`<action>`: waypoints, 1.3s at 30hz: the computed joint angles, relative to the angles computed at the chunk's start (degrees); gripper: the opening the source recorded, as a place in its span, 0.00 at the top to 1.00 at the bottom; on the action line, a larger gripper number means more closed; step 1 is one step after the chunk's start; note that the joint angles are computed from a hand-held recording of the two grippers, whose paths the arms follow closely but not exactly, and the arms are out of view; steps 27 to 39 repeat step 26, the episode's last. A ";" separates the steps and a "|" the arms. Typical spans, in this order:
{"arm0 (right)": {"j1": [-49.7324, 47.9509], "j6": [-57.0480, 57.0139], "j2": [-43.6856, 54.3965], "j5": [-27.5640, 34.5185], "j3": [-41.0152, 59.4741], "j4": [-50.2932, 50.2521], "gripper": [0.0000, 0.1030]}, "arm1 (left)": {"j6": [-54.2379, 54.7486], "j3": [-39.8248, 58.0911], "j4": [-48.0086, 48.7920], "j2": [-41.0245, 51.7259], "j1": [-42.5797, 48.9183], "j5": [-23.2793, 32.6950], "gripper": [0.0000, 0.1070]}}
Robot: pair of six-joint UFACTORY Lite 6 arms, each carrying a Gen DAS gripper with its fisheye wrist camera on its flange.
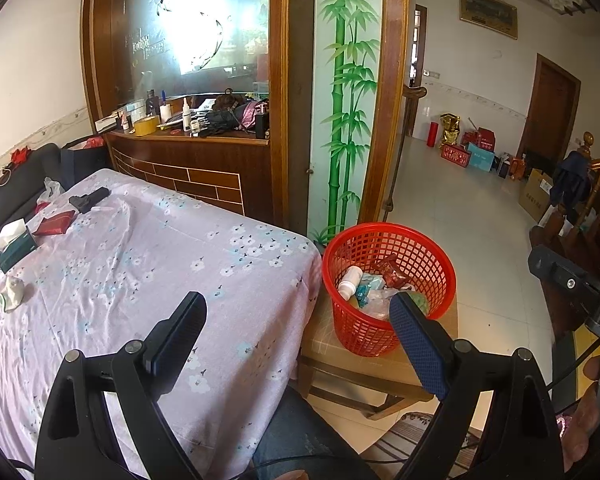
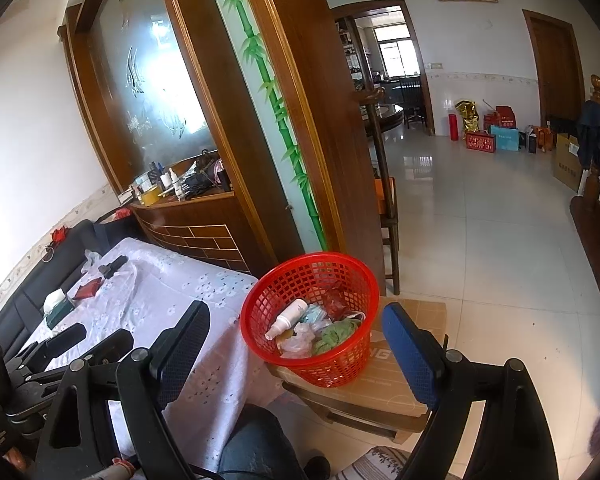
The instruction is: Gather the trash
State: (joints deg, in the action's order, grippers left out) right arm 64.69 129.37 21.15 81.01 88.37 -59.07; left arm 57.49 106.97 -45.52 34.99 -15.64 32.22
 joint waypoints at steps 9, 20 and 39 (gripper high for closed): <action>-0.25 -0.26 0.19 -0.57 -0.03 0.00 0.12 | -0.85 0.00 0.67 0.12 -0.29 -0.51 0.14; -0.11 -0.22 0.46 -0.79 -0.21 0.23 0.12 | -1.25 2.52 0.14 2.59 0.24 1.15 0.14; -1.84 -1.97 1.72 -3.40 0.93 -0.18 0.12 | -2.76 10.41 0.07 8.07 4.36 5.38 0.14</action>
